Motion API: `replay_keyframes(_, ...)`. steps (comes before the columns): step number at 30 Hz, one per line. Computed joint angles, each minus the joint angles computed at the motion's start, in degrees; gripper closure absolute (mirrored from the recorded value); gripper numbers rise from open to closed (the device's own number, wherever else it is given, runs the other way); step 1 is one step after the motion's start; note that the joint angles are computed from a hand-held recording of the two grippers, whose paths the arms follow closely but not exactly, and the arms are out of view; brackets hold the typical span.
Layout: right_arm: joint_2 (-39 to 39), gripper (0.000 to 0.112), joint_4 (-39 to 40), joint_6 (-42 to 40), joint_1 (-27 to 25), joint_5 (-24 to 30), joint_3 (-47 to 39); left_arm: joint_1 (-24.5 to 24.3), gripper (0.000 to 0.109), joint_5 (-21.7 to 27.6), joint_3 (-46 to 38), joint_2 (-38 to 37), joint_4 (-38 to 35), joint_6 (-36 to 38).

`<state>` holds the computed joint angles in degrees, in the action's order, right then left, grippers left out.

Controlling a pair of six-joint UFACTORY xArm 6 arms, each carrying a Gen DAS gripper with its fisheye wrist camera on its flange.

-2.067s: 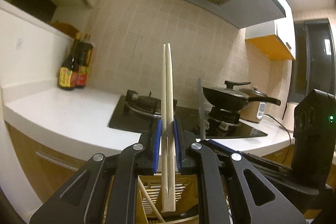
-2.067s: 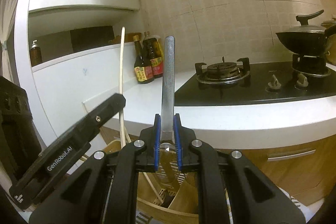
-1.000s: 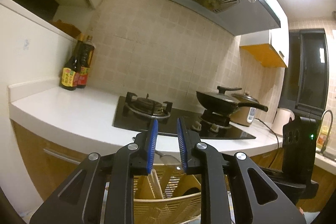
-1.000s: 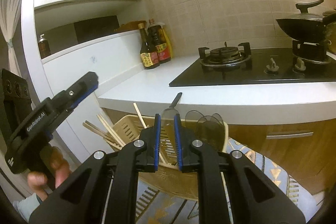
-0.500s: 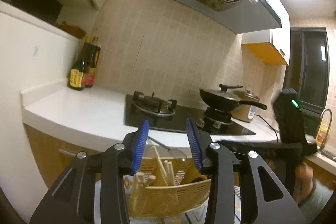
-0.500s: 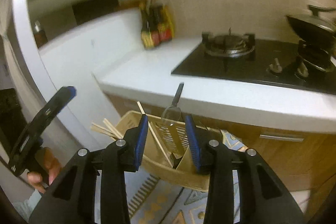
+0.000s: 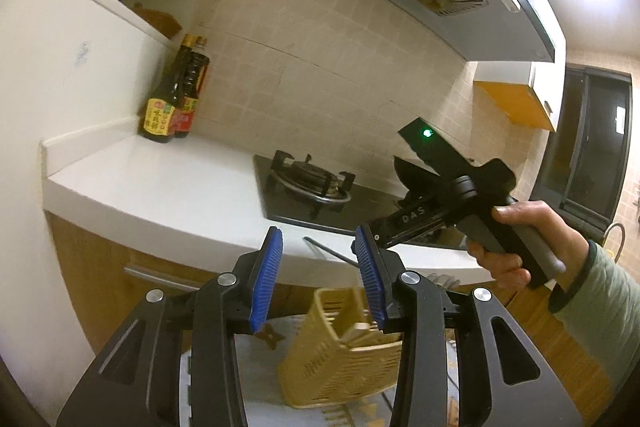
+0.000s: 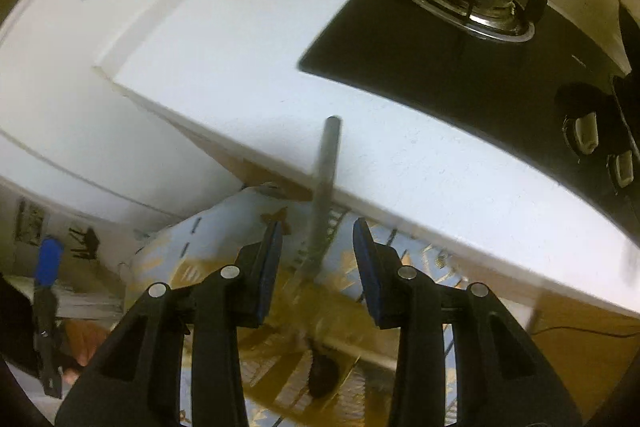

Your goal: Organize utensils

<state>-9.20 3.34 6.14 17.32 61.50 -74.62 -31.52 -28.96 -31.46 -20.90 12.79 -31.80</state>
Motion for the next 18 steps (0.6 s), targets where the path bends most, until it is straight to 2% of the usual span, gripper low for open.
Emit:
replay_keyframes(3, 4.6, 0.079, 1.5, -0.6, -1.0, 4.3, -4.6, 3.2, 0.072, -1.4, -0.5, 1.3, 5.9, -5.4)
replay_keyframes(7, 7.0, 0.079, 0.4, -0.1, -0.6, 5.9, -6.6, 6.3, 0.072, -2.7, -1.2, 3.1, 11.3, -10.8)
replay_keyframes(14, 10.2, 0.079, 1.4, 0.6, -0.9, 8.0, -9.1, 7.1, 0.072, -2.9, -1.4, 3.8, 13.3, -12.9)
replay_keyframes(15, 10.0, 0.087, 2.3, -0.1, -1.1, 7.4, -8.6, 7.0, 0.072, -2.9, -1.4, 3.8, 13.4, -12.8)
replay_keyframes(16, 10.0, 0.1, 3.1, -0.4, -1.3, 7.5, -8.6, 6.7, 0.072, -2.9, -1.3, 3.7, 12.7, -12.1)
replay_keyframes(18, 9.0, 0.102, 3.3, -1.3, -1.3, 6.4, -7.3, 6.4, 0.072, -2.8, -1.1, 3.6, 12.2, -11.5)
